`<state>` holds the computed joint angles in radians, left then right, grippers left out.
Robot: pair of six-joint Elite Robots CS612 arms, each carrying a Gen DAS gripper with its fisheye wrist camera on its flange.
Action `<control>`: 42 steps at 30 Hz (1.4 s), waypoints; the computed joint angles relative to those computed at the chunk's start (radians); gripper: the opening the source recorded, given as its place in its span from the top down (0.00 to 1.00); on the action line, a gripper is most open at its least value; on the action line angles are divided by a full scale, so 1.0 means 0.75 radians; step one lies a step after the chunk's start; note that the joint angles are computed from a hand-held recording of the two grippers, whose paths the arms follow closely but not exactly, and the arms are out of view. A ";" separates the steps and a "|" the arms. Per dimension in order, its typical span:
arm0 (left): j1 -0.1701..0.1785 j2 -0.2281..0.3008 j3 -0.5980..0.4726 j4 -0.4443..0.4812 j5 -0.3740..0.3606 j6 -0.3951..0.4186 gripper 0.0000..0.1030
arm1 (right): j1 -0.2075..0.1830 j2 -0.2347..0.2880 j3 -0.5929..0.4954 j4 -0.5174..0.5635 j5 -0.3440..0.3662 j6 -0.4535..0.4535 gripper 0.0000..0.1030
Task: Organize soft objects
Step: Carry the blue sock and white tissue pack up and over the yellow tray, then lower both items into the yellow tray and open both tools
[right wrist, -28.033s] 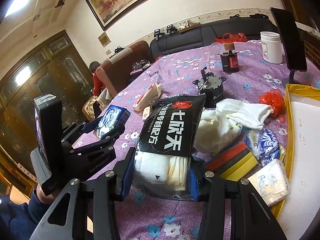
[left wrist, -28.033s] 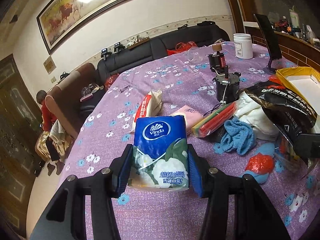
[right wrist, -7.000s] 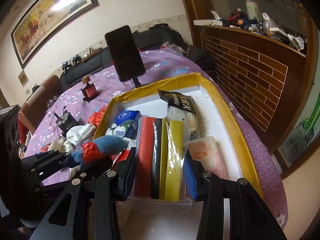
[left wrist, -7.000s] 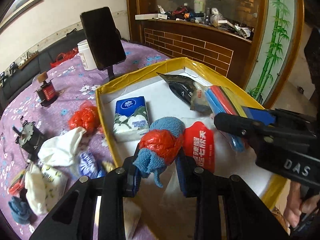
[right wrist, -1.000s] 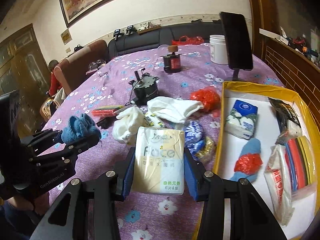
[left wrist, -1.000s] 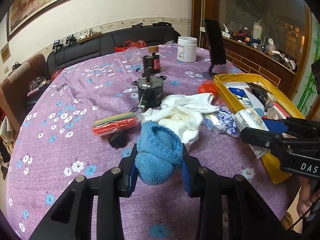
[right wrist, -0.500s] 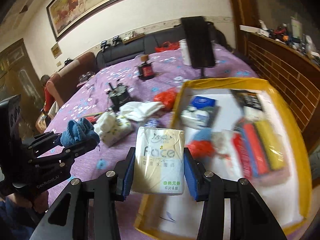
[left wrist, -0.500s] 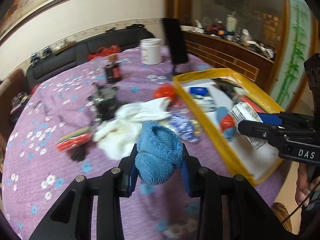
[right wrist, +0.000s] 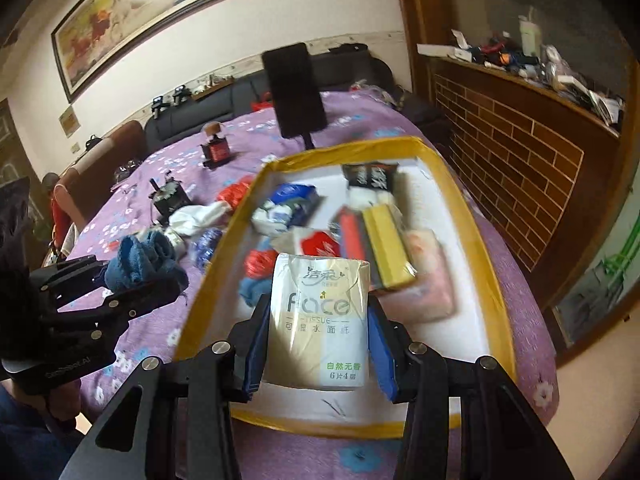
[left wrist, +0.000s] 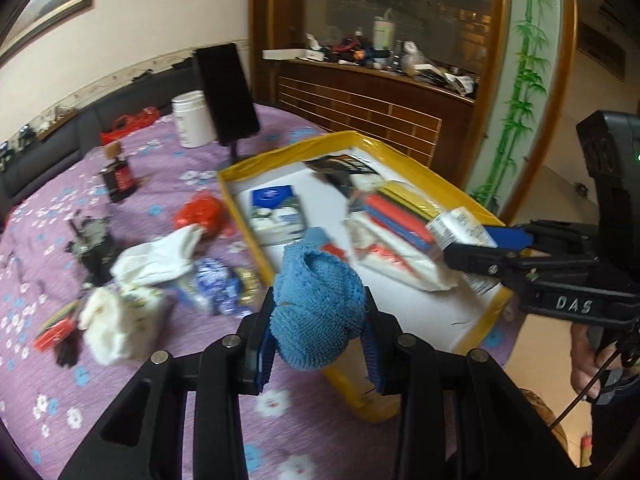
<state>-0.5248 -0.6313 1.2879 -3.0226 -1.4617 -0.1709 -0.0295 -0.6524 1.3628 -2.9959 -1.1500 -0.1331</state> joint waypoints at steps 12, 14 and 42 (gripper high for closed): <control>-0.015 0.100 -0.162 0.155 -0.123 0.029 0.65 | -0.009 0.054 -0.067 0.073 -0.006 0.052 0.53; -0.017 0.112 -0.179 0.175 -0.117 0.029 0.65 | -0.007 0.066 -0.086 0.076 -0.009 0.058 0.53; -0.035 0.104 -0.145 0.109 -0.045 0.071 0.42 | -0.004 0.049 -0.070 0.027 -0.046 0.067 0.47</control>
